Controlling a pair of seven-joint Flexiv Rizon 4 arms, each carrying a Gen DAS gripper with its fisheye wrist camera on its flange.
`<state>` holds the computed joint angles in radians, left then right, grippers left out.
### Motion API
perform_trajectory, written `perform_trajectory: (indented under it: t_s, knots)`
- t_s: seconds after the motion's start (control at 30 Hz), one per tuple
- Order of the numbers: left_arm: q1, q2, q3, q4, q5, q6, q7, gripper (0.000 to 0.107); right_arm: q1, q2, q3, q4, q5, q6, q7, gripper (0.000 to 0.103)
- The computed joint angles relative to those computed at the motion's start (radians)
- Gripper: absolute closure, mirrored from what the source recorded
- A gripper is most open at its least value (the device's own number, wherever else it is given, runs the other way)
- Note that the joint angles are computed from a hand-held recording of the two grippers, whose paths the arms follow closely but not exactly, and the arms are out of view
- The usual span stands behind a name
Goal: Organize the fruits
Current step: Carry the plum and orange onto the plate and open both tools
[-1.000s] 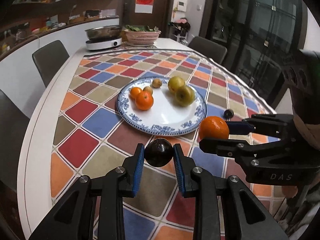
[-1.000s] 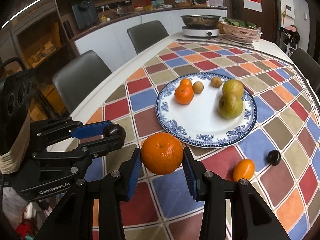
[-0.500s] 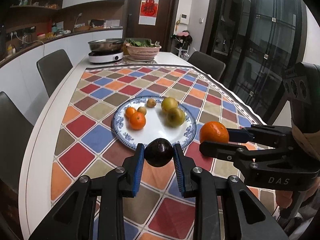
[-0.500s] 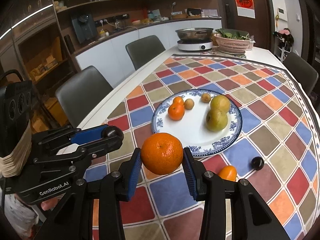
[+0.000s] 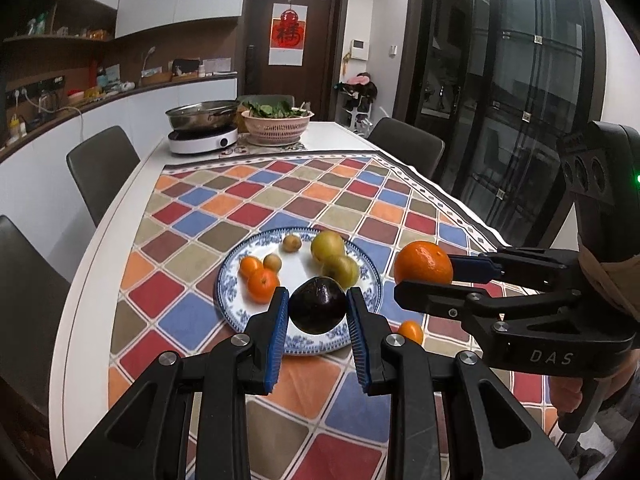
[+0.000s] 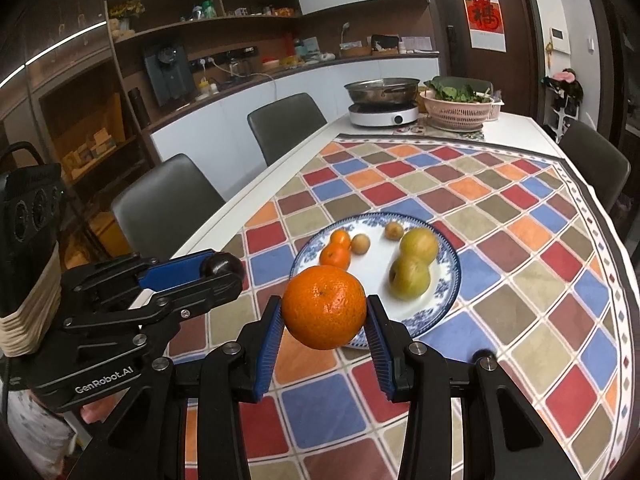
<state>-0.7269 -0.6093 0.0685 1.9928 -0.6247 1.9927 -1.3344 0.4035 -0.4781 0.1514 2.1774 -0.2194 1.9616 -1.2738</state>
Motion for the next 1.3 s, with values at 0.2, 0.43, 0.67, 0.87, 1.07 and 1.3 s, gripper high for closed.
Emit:
perform_trajectory:
  t_s: [0.2, 0.43, 0.67, 0.87, 1.07, 1.3]
  knots:
    - [0.014, -0.024, 0.011, -0.059, 0.001, -0.047, 0.005, 0.077, -0.096, -0.025, 0.061, -0.058, -0.083, -0.048, 0.021, 0.061]
    - [0.039, -0.064, 0.037, -0.131, 0.054, -0.117, -0.04, 0.077, -0.224, -0.098, 0.168, -0.174, -0.184, -0.152, 0.039, 0.061]
    - [0.101, -0.105, 0.034, -0.201, 0.158, -0.196, -0.092, 0.077, -0.243, -0.162, 0.193, -0.27, -0.184, -0.232, 0.001, 0.061]
    - [0.159, -0.146, 0.012, -0.268, 0.248, -0.242, -0.129, 0.077, -0.253, -0.21, 0.217, -0.34, -0.152, -0.285, -0.045, 0.061]
    - [0.209, -0.187, -0.01, -0.326, 0.325, -0.29, -0.156, 0.077, -0.252, -0.262, 0.233, -0.404, -0.104, -0.32, -0.089, 0.061]
    - [0.264, -0.229, -0.051, -0.375, 0.379, -0.324, -0.178, 0.077, -0.264, -0.322, 0.269, -0.472, -0.058, -0.363, -0.137, 0.061]
